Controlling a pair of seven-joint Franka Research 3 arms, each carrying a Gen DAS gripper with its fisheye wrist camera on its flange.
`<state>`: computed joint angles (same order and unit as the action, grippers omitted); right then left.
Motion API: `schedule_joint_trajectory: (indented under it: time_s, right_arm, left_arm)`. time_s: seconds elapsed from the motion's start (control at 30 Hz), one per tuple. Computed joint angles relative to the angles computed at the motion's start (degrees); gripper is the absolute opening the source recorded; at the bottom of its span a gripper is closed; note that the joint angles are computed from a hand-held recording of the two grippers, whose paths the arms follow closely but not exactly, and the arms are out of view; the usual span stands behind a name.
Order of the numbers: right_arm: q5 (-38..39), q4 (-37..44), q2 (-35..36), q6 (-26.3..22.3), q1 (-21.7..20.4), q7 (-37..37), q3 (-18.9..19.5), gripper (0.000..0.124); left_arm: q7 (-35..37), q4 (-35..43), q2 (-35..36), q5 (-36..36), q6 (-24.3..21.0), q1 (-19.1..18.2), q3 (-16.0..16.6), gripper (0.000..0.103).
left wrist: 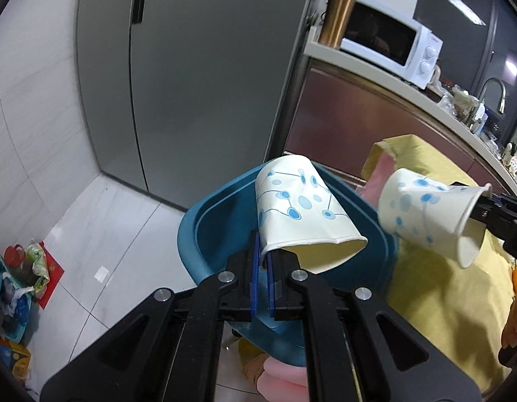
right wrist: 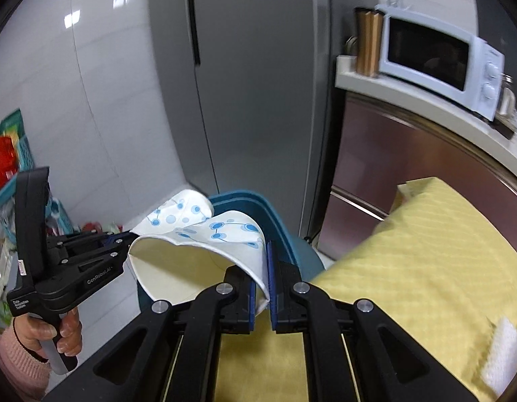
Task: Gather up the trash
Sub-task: 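Carry both paper cups to the blue bin and open both tools, then grasp the clear snack bag with the left tool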
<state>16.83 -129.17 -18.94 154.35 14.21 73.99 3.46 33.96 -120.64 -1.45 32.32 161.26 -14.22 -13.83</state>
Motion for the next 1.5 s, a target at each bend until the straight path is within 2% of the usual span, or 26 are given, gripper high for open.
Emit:
schedule_joint_trajectory:
  time_s: [0.2,0.3,0.37,0.47,0.7,0.87,0.97,1.07,1.13,1.23,1.27,1.33,1.37,1.5]
  right_arm:
    - [-3.0,5.1,5.6,-5.4,-0.5,1.7,0.8,0.007]
    - [-4.1,7.3,7.9,-7.7,-0.4,2.7,0.9,0.013]
    - [-4.7,7.9,8.8,-8.0,-0.3,3.2,1.0,0.016]
    - [-4.1,7.5,8.8,-7.5,0.1,3.2,0.7,0.023]
    - [0.8,3.7,4.2,-5.2,0.5,0.2,-0.9,0.028]
    - [5.5,-1.8,-2.9,-3.0,0.9,-3.0,-2.4,0.035]
    - [7.1,-5.7,-8.1,-1.9,0.4,-3.9,-3.3,0.038]
    - [7.7,-9.9,-14.6,-1.3,-1.2,-3.7,-4.3,0.04]
    - [7.7,-12.1,-18.1,-1.0,-2.6,-3.2,-4.9,0.042]
    - [6.5,-15.9,-24.5,-1.4,-6.7,-1.3,-5.4,0.045]
    - [5.9,-17.0,-26.2,-1.7,-8.1,-0.4,-5.4,0.046]
    - [4.3,-19.6,-30.5,-3.1,-12.0,1.6,-5.6,0.046]
    - [3.3,-20.6,-32.2,-3.9,-14.0,2.8,-5.5,0.046]
    - [0.1,-25.1,-39.4,-7.3,-21.8,7.2,-6.3,0.046]
  left_arm:
    - [3.2,2.4,3.5,-3.4,-1.5,-0.1,0.5,0.005]
    - [4.4,3.3,5.0,-4.6,-2.0,-0.3,0.8,0.007]
    - [4.3,4.0,5.8,-4.6,-2.3,-0.6,0.9,0.012]
    - [5.2,4.1,6.5,-5.9,-1.6,-0.7,1.1,0.012]
    - [4.3,3.9,6.1,-5.2,0.0,-1.2,1.3,0.014]
    - [2.3,3.1,3.6,-0.3,2.7,-2.2,0.8,0.025]
    - [4.6,2.6,2.4,-1.1,6.6,-2.7,-0.3,0.032]
    - [11.7,2.6,1.9,-6.6,10.3,-4.0,-1.8,0.036]
    - [21.2,2.7,2.0,-14.8,12.5,-5.5,-3.4,0.039]
    - [43.5,3.7,3.1,-36.7,13.8,-7.9,-7.1,0.042]
    - [52.7,4.8,3.7,-45.6,13.1,-8.3,-9.3,0.042]
    - [64.0,7.1,5.4,-56.0,11.3,-9.1,-12.3,0.043]
    - [68.3,8.5,6.3,-59.3,9.8,-9.7,-13.7,0.043]
    - [75.8,11.5,8.8,-63.6,6.1,-12.2,-16.3,0.045]
